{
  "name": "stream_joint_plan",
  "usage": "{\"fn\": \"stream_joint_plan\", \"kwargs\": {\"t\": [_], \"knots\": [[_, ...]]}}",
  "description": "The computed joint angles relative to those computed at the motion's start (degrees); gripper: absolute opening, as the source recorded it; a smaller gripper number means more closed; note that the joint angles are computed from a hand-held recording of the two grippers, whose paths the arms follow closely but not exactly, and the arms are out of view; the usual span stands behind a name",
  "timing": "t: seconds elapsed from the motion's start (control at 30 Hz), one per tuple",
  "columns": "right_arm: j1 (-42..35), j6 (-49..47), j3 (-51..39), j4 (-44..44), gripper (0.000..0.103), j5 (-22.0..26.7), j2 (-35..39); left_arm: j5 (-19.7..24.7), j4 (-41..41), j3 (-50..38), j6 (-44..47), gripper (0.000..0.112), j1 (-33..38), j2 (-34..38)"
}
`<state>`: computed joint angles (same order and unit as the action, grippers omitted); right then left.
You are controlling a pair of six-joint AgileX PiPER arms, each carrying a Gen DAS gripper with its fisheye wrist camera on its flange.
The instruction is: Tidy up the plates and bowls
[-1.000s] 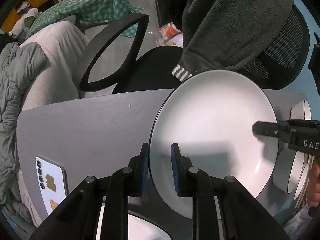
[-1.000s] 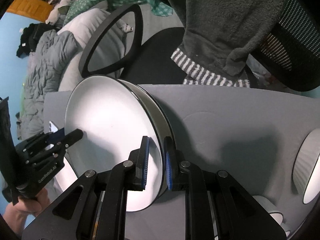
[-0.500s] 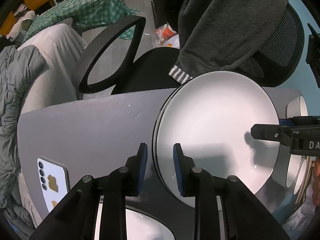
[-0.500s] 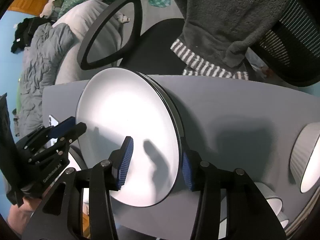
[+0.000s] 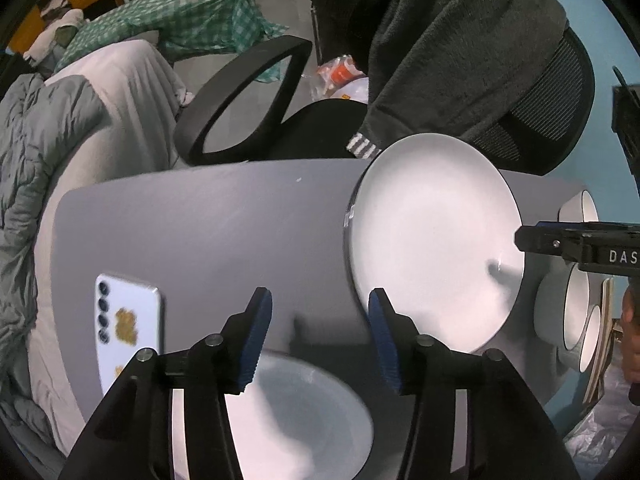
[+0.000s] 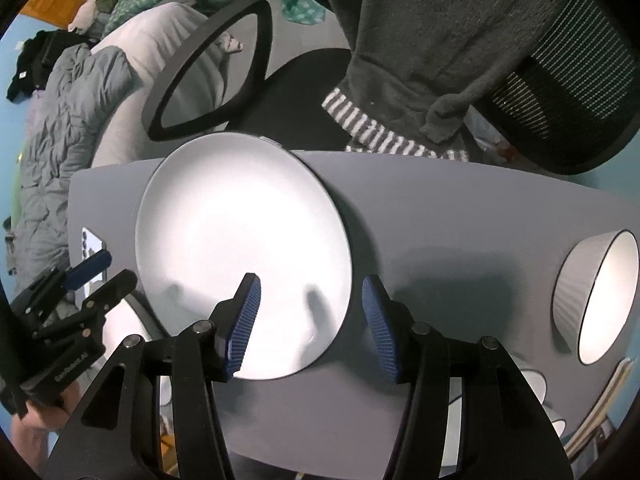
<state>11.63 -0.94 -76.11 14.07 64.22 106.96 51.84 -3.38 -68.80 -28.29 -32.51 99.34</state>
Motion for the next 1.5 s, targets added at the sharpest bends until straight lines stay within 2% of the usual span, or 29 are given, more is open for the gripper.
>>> {"fn": "stream_joint_plan", "kwargs": {"t": [0.17,0.43,0.57,0.77,1.03,1.17,1.23,1.3,1.37,1.43,1.5], "knots": [[3.3,0.5,6.4,-0.2,0.059,-2.9,-6.6,-0.9,-0.4,7.0,1.1,0.062,2.0,-7.5],[9.5,0.8,15.5,4.5,0.059,-6.3,-14.3,-0.7,-0.3,17.8,3.3,0.063,6.3,-16.7],[12.9,1.6,18.6,7.2,0.059,-8.6,-15.8,-1.2,-0.2,22.2,5.6,0.063,8.8,-19.8],[17.6,1.3,21.0,12.6,0.059,-11.9,-15.2,-3.3,-1.8,26.8,9.3,0.063,12.6,-21.7],[22.5,-0.5,21.4,18.5,0.059,-17.5,-10.2,-7.2,-3.7,30.7,13.4,0.063,14.3,-21.5],[24.5,0.0,20.7,18.6,0.059,-20.0,-7.8,-8.2,-5.1,31.8,15.1,0.062,14.0,-21.8],[25.4,1.3,20.0,17.2,0.059,-20.7,-6.2,-8.6,-6.0,32.0,16.3,0.057,14.1,-21.4],[25.7,1.2,21.0,17.4,0.049,-21.8,-6.2,-8.7,-7.1,32.1,17.6,0.048,14.4,-20.9],[25.7,0.5,21.0,17.8,0.038,-21.8,-5.0,-8.9,-6.9,32.2,17.6,0.046,14.4,-20.7],[25.8,1.1,21.3,17.5,0.033,-22.4,-4.5,-8.9,-5.5,32.3,16.1,0.041,14.0,-20.8],[25.8,1.6,21.7,17.5,0.029,-23.0,-4.5,-9.0,-3.6,32.7,14.0,0.030,13.4,-21.3]]}}
